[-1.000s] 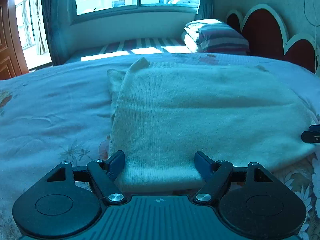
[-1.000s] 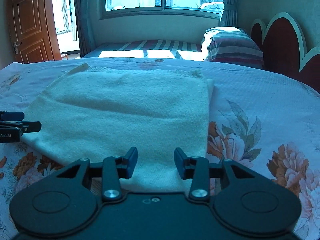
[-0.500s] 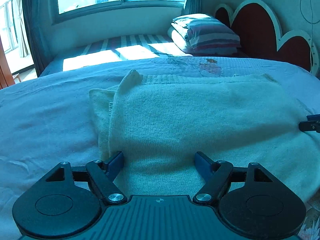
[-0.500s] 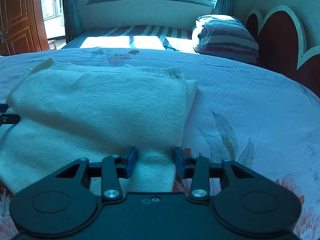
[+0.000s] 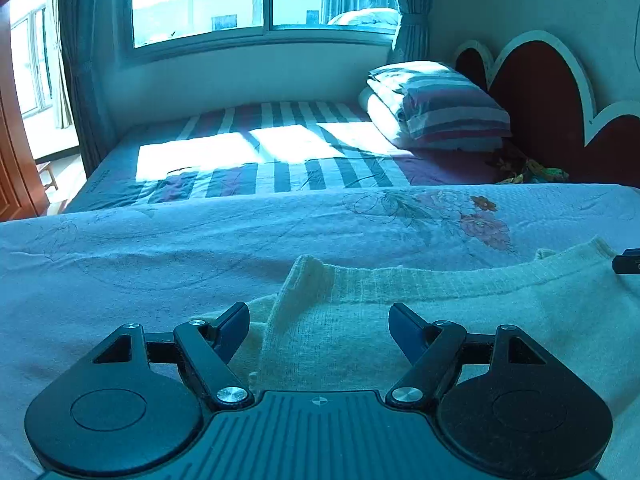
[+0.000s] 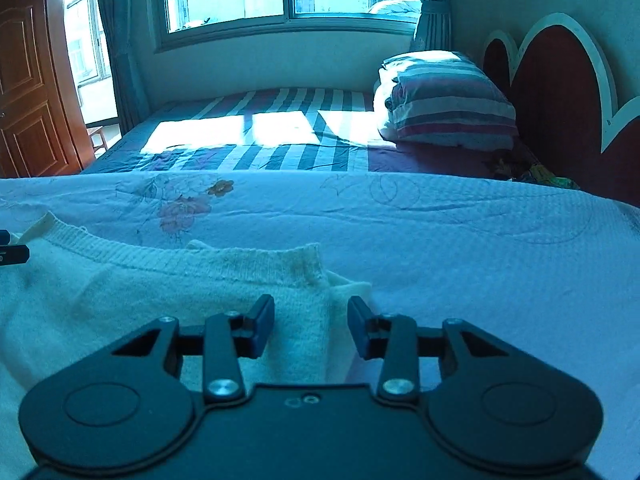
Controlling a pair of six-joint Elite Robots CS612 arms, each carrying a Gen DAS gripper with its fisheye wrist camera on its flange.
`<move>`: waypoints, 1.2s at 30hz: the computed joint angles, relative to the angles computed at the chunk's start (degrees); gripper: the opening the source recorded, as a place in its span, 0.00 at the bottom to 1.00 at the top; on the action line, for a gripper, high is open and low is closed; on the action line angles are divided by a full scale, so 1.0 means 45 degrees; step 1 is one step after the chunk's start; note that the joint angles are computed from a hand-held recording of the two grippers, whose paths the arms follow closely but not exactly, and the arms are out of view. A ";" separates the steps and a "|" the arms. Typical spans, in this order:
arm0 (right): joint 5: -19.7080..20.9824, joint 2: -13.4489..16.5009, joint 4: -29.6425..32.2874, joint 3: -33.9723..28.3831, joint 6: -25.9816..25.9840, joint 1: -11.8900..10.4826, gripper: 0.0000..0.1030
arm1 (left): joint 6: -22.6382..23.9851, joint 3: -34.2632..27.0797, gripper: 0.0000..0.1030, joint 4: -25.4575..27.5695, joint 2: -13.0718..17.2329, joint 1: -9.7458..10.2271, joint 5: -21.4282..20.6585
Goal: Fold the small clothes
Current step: 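Push the sweater's side edges straight with both open tools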
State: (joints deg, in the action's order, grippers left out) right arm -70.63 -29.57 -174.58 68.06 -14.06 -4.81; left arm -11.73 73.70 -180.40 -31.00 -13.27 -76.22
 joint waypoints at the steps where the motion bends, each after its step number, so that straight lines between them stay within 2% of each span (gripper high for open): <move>1: 0.0198 0.0121 0.0222 -0.0274 0.0148 -0.0024 0.38 | -0.0272 -0.0336 0.74 0.0872 0.0107 0.0048 0.0295; 2: -0.0027 0.0210 0.0494 -0.0470 0.0058 0.0016 0.38 | -0.0466 -0.0485 0.74 0.1216 0.0180 0.0126 0.0170; 3: -0.0417 0.0323 0.0800 -0.0696 -0.0195 0.0072 0.38 | -0.0790 -0.0487 0.74 0.1026 0.0222 0.0221 -0.0017; 4: -0.0673 0.0422 0.0829 -0.0799 -0.0379 0.0099 0.41 | -0.1016 -0.0409 0.74 0.0894 0.0178 0.0231 0.0160; 6: -0.0608 0.0394 0.0796 -0.0752 -0.0280 0.0034 0.41 | -0.1087 -0.0013 0.74 -0.0109 0.0095 0.0197 0.0874; 7: -0.0530 0.0321 0.0589 -0.0624 -0.0124 -0.0006 0.39 | -0.1191 0.0104 0.74 -0.0059 0.0045 0.0227 0.1016; 9: 0.0004 0.0219 -0.0236 -0.0302 -0.0023 -0.0130 0.39 | -0.0987 0.0041 0.75 0.0819 0.0084 0.0342 0.0916; 11: -0.0639 0.0300 0.0722 -0.0522 -0.0533 -0.0035 0.40 | -0.1453 0.0096 0.78 0.0800 0.0060 0.0425 0.0749; 12: -0.0599 0.0339 0.0975 -0.0653 -0.0303 -0.0052 0.41 | -0.1557 0.0211 0.78 0.0896 -0.0081 0.0406 0.0816; 14: -0.0542 0.0121 0.0887 -0.0449 0.0233 -0.0089 0.40 | -0.1665 0.0832 0.78 -0.0090 -0.0380 0.0412 0.0611; 15: -0.0357 -0.0016 0.0422 -0.0174 0.0287 -0.0132 0.41 | -0.2006 0.1327 0.78 -0.0638 -0.0613 0.0458 0.0301; 19: 0.0634 -0.0980 -0.1167 0.1638 -0.0075 -0.0412 0.42 | -0.2624 0.3380 0.78 -0.1938 -0.1488 0.0449 -0.0892; 23: 0.1407 -0.1961 -0.1688 0.3629 -0.0737 -0.0692 0.43 | -0.2615 0.4984 0.78 -0.2345 -0.2048 0.0173 -0.1417; 25: 0.1388 -0.2319 -0.1640 0.4356 -0.1160 -0.0728 0.43 | -0.2503 0.5520 0.78 -0.2448 -0.2159 -0.0030 -0.1225; 27: 0.1443 -0.2572 -0.1454 0.4945 -0.1553 -0.0719 0.45 | -0.1584 0.5724 0.78 -0.2840 -0.2090 -0.0237 -0.0513; 28: 0.0963 -0.2607 -0.1287 0.5081 -0.1907 -0.0624 0.46 | -0.1634 0.5794 0.78 -0.2909 -0.2112 -0.0240 -0.0467; 29: 0.0003 -0.2585 -0.1014 0.5111 -0.2217 -0.0460 0.46 | -0.1919 0.5806 0.78 -0.2761 -0.2184 -0.0229 -0.0448; 30: -0.0424 -0.2509 -0.1182 0.5159 -0.2084 -0.0404 0.46 | -0.2158 0.5840 0.78 -0.2638 -0.2302 -0.0251 -0.0339; 31: -0.0333 -0.2521 -0.1488 0.5251 -0.1742 -0.0441 0.45 | -0.2284 0.5989 0.78 -0.3010 -0.2411 -0.0306 -0.0304; 33: -0.0969 -0.2655 -0.2400 0.5533 -0.1253 -0.0303 0.46 | -0.2105 0.6153 0.78 -0.3570 -0.2529 -0.0420 -0.0562; 34: -0.0783 -0.2696 -0.2910 0.5674 -0.0978 -0.0272 0.46 | -0.1762 0.6181 0.78 -0.3685 -0.2568 -0.0600 -0.0389; 36: 0.0408 -0.2797 -0.3504 0.6001 -0.0558 -0.0174 0.47 | -0.1413 0.6119 0.78 -0.3403 -0.2616 -0.0974 0.0178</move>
